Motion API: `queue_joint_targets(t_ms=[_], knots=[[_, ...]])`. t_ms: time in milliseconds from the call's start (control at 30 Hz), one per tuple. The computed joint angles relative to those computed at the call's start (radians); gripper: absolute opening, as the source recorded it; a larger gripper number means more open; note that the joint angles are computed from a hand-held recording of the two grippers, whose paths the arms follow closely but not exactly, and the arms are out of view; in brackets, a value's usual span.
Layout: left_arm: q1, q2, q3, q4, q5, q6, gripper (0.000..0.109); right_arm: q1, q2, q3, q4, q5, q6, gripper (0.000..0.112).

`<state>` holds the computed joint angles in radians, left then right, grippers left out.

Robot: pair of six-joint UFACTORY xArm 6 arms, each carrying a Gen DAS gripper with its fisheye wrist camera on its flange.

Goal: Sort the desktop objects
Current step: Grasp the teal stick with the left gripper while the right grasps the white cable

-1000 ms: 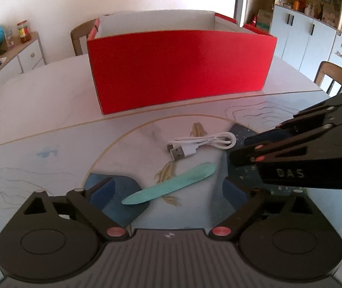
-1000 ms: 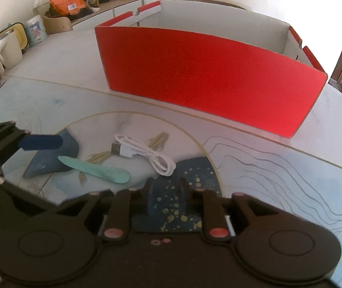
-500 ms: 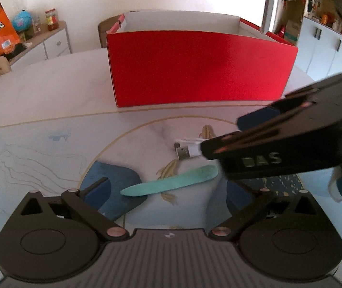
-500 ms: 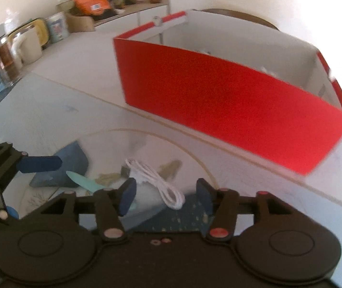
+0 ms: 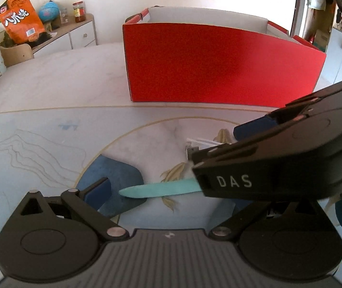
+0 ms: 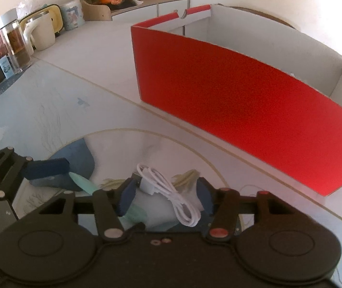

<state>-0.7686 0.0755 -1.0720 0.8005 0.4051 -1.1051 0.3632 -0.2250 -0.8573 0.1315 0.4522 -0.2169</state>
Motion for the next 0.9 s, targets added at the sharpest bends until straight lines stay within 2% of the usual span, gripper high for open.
queue_joint_targets(t_ms=[100, 167, 267, 333, 500, 633, 900], knots=[[0.000, -0.002, 0.002, 0.006, -0.002, -0.006, 0.103, -0.006, -0.004, 0.004, -0.033, -0.005, 0.035, 0.038], [0.005, -0.002, 0.005, 0.008, -0.013, 0.001, 0.103, -0.018, -0.012, 0.010, -0.081, -0.007, 0.086, 0.023], [0.011, 0.001, 0.008, 0.012, -0.031, 0.012, 0.103, -0.047, -0.031, 0.029, -0.168, -0.009, 0.185, 0.014], [0.013, 0.005, 0.006, 0.015, -0.036, 0.016, 0.103, -0.069, -0.054, 0.051, -0.255, -0.007, 0.266, 0.013], [0.031, 0.006, 0.023, 0.052, -0.102, 0.029, 0.099, -0.104, -0.125, 0.115, -0.303, 0.001, 0.325, 0.012], [0.033, 0.006, 0.025, 0.040, -0.119, 0.058, 0.093, -0.114, -0.180, 0.160, -0.353, 0.017, 0.406, 0.012], [-0.010, -0.003, -0.014, -0.075, 0.037, 0.056, 0.098, -0.104, -0.217, 0.190, -0.367, 0.021, 0.440, 0.012]])
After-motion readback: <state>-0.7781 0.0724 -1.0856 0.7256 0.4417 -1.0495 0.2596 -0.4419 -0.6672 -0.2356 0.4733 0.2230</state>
